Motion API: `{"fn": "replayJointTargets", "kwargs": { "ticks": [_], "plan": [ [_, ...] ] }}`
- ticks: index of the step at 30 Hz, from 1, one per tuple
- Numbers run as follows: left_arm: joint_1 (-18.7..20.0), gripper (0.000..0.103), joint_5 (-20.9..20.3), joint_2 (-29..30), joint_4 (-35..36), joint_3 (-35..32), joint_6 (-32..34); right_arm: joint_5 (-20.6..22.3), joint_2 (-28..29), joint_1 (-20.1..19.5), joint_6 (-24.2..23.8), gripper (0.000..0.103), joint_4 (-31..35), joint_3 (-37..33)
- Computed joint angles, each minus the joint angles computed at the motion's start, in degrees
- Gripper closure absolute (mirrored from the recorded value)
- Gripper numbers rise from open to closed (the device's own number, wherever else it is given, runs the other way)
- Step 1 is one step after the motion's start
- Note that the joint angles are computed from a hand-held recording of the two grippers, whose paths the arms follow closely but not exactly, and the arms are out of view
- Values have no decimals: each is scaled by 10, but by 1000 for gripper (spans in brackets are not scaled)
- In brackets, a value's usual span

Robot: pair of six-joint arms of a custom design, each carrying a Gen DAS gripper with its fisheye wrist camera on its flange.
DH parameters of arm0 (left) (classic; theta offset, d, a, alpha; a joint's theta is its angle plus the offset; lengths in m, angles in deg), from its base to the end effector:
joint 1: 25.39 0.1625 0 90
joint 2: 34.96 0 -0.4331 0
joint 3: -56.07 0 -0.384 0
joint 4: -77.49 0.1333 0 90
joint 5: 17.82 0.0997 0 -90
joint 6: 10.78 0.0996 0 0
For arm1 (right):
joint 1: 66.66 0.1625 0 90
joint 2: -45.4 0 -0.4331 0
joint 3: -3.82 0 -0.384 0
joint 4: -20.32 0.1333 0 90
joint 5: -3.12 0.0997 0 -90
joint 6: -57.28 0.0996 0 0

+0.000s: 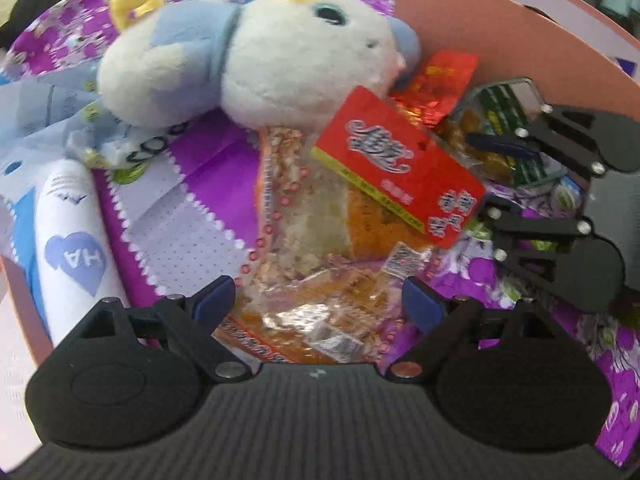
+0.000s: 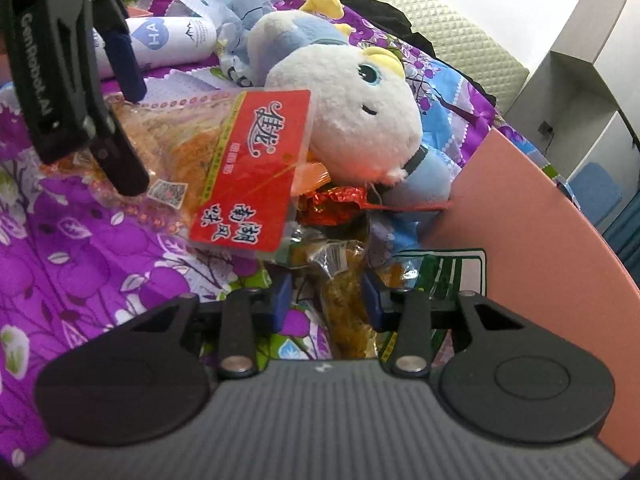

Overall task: Organize snacks
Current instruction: 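Grasp red-labelled clear snack bag with left tool while right tool grasps small candy packet, then carry red-labelled bag in left tool while right tool carries candy packet over box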

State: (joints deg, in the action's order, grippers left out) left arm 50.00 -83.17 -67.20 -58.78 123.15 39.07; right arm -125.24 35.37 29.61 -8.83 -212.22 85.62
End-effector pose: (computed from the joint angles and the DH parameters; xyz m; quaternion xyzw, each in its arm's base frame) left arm -0.0319 -0.8155 0.1052 0.5005 0.8336 -0.0284 0.2319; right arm 0.1424 -0.6415 -0.0584 0.3011 -0.7338 0.3404 0.5050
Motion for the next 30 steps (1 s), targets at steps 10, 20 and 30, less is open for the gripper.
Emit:
{"fn": "replayJointTargets", "kwargs": {
  "ticks": [10,20,30],
  "plan": [
    [-5,26,20,-29,-60,82,32,-3,-7,2,24,79,6,6],
    [-32,48,32,-65,-57,132,27,-6,-73,20,160,81,77,92],
    [-52,48,41,-153,-154,269,-58,39,-147,40,335,81,98,216]
  ]
}}
